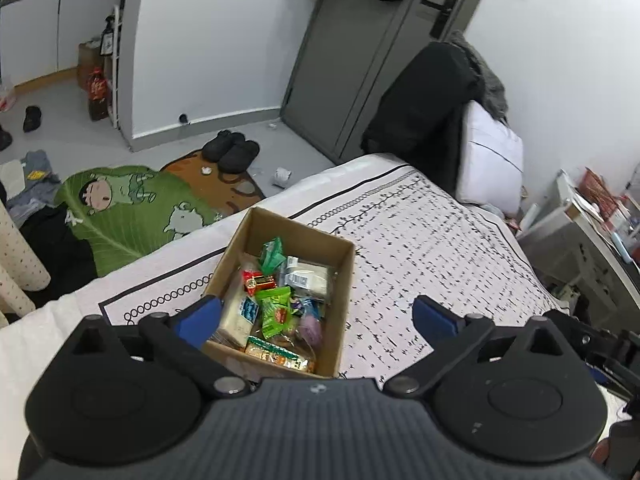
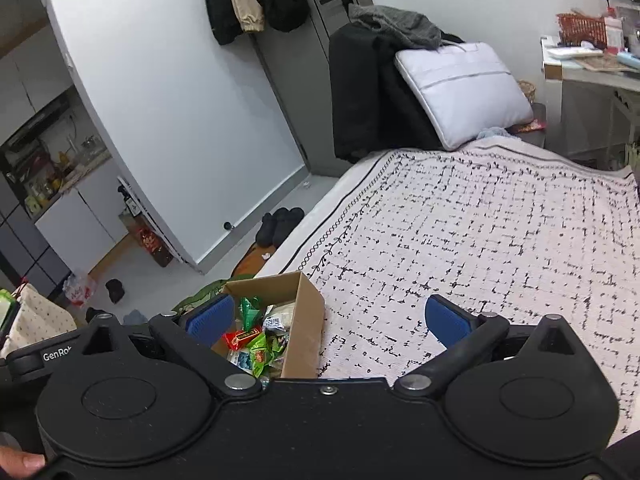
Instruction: Organize snacks
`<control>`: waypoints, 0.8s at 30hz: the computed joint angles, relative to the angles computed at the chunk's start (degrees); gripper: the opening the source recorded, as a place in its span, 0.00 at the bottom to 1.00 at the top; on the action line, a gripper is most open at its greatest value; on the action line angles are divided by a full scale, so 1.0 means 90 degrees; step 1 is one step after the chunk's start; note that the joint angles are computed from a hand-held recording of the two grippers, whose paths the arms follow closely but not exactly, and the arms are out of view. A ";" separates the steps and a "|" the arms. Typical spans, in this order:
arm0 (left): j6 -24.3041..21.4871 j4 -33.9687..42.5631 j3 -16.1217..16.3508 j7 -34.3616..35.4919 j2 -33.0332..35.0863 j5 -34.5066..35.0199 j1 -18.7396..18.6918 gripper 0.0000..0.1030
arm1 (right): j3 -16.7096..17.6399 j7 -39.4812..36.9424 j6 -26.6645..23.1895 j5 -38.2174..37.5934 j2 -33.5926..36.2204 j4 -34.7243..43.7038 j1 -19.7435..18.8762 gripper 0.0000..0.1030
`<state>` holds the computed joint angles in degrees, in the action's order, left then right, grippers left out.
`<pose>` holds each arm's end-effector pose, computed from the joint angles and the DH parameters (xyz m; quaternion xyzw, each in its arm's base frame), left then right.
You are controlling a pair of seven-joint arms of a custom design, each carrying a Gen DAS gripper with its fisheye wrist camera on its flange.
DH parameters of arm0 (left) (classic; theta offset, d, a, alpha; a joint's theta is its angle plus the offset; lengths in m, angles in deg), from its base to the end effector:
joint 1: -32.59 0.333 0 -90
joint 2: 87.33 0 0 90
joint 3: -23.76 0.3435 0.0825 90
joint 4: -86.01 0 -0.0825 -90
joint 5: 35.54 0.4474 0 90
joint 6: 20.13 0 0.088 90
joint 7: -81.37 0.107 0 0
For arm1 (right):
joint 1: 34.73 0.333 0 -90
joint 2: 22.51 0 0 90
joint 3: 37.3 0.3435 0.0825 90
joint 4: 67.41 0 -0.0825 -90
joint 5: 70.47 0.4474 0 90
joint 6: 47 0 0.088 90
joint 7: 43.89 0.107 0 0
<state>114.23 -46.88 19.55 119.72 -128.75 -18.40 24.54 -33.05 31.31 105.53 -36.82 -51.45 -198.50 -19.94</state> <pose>0.4112 -0.0950 0.6975 -0.8046 0.4451 -0.3119 0.2394 0.4742 0.1541 0.6546 -0.6861 0.5614 -0.1239 0.4458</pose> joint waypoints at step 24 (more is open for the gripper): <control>-0.0678 -0.0030 -0.0332 0.0195 -0.0871 0.0255 -0.0413 1.00 | -0.0427 -0.0996 -0.0727 0.0473 -0.1468 -0.0675 0.0002 1.00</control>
